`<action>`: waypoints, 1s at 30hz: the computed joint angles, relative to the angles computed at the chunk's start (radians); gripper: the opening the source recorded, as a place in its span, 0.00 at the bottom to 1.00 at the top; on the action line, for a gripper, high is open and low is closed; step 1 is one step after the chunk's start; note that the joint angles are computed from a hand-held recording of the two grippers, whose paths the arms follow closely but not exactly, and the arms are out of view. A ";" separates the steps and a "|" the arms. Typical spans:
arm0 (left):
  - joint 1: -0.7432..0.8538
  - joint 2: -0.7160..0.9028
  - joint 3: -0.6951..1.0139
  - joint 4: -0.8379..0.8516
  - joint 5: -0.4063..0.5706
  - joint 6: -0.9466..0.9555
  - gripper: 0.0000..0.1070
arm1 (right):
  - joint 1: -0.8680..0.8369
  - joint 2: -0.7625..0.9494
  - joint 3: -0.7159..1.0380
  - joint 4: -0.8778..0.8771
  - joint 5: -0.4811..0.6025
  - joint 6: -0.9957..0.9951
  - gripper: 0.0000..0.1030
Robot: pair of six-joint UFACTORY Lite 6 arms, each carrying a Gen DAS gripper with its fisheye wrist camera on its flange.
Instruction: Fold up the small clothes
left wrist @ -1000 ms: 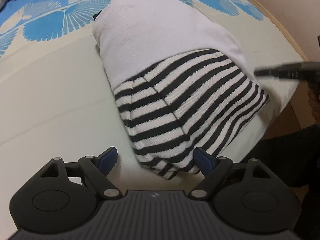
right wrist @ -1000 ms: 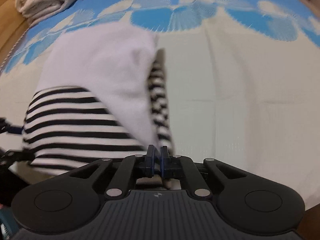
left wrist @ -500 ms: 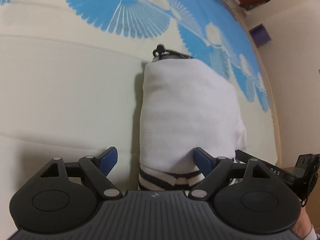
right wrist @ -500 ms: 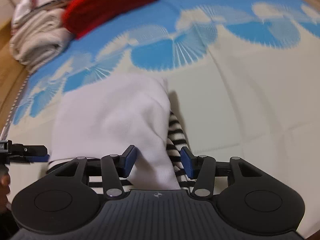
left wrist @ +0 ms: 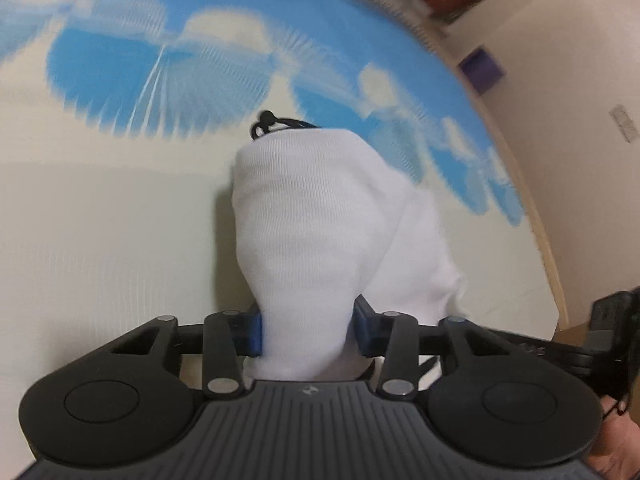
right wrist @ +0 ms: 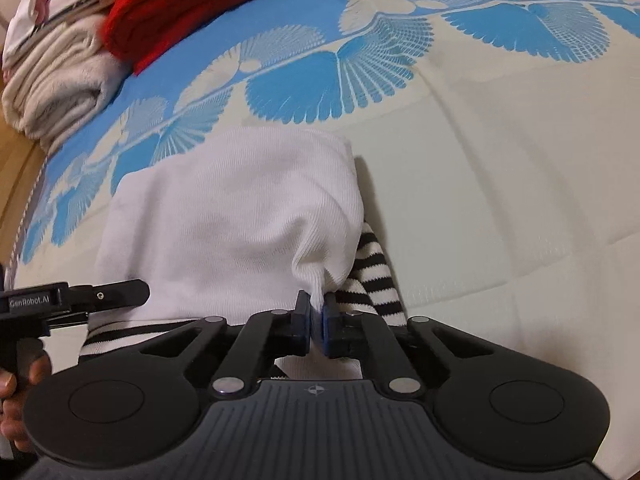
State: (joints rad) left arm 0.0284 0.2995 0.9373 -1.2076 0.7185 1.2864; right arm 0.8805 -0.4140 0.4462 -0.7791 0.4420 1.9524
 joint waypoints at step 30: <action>0.272 0.073 0.202 0.451 -0.063 -0.058 0.73 | 0.015 0.659 0.614 -0.328 0.131 0.240 0.08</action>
State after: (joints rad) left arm 0.3002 0.3728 1.1396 -0.7563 0.6558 1.2283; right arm 0.8956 0.2449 1.0602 -1.1070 0.5729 2.1929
